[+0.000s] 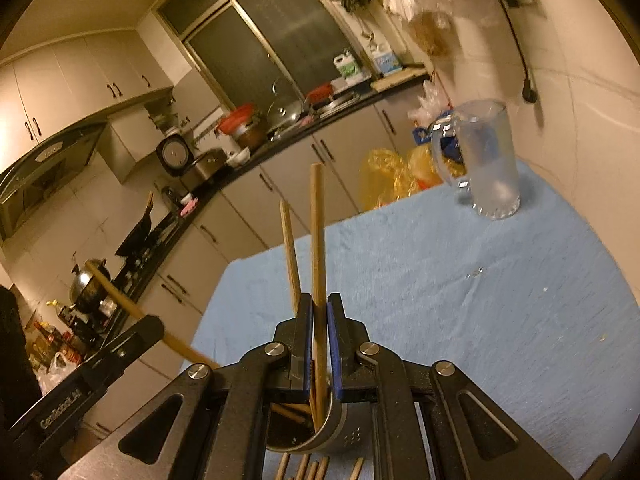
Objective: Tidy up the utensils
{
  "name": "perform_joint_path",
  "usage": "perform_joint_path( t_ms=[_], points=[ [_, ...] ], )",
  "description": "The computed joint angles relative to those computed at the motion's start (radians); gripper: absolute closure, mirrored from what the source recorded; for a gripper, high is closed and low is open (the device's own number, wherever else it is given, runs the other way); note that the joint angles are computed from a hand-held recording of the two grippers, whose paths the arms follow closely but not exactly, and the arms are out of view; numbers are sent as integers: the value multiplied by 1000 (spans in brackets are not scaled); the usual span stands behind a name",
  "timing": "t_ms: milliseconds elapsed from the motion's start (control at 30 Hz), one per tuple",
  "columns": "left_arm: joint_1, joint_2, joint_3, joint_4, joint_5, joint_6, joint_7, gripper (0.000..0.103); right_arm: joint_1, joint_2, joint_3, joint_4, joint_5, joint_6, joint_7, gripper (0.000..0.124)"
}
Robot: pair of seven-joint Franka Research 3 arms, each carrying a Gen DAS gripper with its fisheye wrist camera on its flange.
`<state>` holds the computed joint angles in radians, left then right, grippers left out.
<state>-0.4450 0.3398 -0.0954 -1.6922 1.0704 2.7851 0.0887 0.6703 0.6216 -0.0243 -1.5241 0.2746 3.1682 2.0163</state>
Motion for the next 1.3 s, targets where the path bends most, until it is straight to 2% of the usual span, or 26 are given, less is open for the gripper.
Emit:
perform_joint_path(
  t_ms=[33,133,233,367,467,533,600,733,800,867,933,1000,1033,1200,1267,1300],
  points=[
    [2,-1,-1,-3,-2,4,3,96,-21,-3,28,-6,4,7,-12,114],
    [6,-18,1,-24,7,24,-9,94,-22,-22,32,-34,9,21,-26,114],
    [1,-41,4,-43,44,24,-42,85,-14,-61,28,-88,22,55,-34,114],
    [2,-94,-3,-91,127,29,-128,84,28,-115,-8,-167,50,104,-39,114],
    [10,-152,-20,-151,213,29,-217,81,22,-165,17,-252,78,140,-61,112],
    [21,-192,-40,-199,270,19,-281,76,34,-188,17,-302,102,155,-74,112],
    [37,-228,-63,-254,307,7,-337,75,53,-207,12,-355,129,168,-89,112],
    [65,-281,-114,-374,333,-44,-411,75,92,-222,3,-434,173,172,-118,112],
    [77,-292,-132,-425,334,-48,-441,75,168,-222,-59,-470,204,166,-135,112],
    [84,-294,-145,-485,321,-49,-467,75,162,-219,-37,-498,215,183,-139,112],
    [90,-286,-152,-525,300,-46,-477,75,186,-213,-49,-521,242,187,-150,112],
    [92,-279,-154,-553,298,-41,-497,75,137,-207,11,-533,240,188,-154,112],
    [93,-276,-153,-564,310,-33,-518,75,145,-204,7,-537,248,185,-158,112],
    [93,-241,-148,-585,357,-18,-595,75,266,-191,-102,-539,290,176,-190,112],
    [100,-236,-138,-587,390,17,-633,75,304,-191,-140,-537,298,170,-200,112],
    [99,-236,-137,-584,397,14,-642,75,345,-186,-179,-530,307,157,-200,112]
  ],
)
